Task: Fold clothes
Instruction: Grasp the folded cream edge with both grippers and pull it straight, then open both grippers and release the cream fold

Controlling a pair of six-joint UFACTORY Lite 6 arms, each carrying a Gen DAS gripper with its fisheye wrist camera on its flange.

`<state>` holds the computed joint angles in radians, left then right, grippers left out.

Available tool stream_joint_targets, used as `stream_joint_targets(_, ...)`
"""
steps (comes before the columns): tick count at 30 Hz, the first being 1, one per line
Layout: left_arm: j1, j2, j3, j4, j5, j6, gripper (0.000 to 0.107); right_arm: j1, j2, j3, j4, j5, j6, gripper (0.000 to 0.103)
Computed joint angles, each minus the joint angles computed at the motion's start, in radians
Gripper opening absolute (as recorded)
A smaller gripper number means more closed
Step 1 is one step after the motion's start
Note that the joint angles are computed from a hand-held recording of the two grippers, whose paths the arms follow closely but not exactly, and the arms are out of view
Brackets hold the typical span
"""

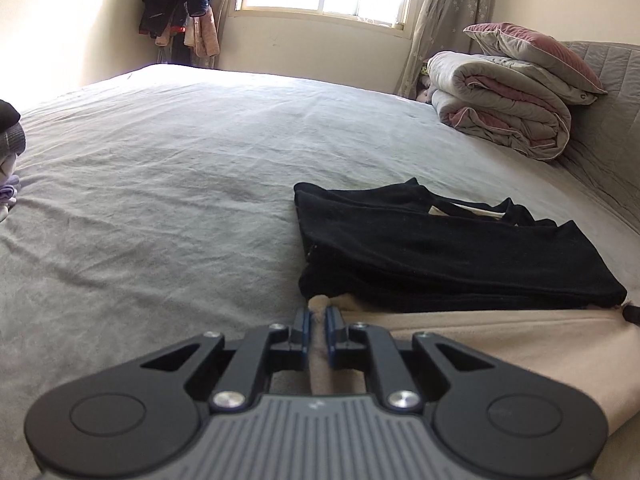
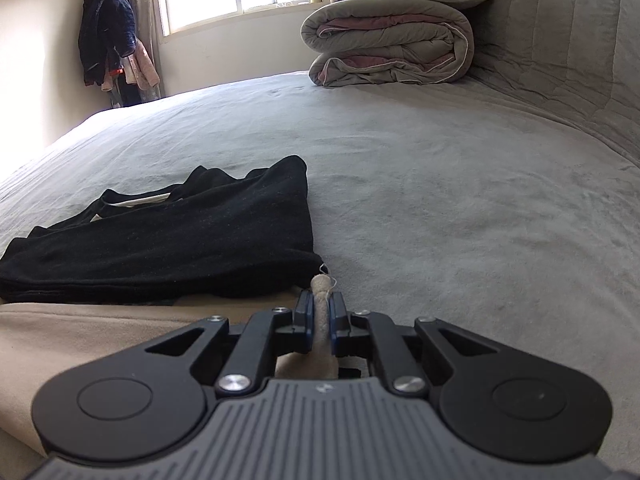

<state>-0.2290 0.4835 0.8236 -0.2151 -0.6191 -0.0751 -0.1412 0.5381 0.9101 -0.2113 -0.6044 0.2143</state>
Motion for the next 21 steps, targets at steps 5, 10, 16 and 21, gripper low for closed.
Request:
stream_joint_targets(5,-0.005,-0.051,-0.026,-0.022,0.026,0.016,0.021,0.0,-0.041,-0.041,-0.006,-0.001,0.007,0.03)
stream_joint_targets(10,-0.015,-0.158,-0.106,-0.029,0.011,0.003,0.037,0.005,-0.129,-0.105,0.006,-0.008,-0.022,0.037)
stream_joint_targets(16,-0.054,-0.212,-0.155,0.044,0.01,-0.04,0.039,0.037,-0.222,-0.177,-0.069,0.005,0.039,0.04)
stream_joint_targets(21,-0.06,-0.167,-0.124,0.095,0.102,-0.06,0.039,0.063,-0.237,-0.201,-0.105,0.05,0.026,0.04)
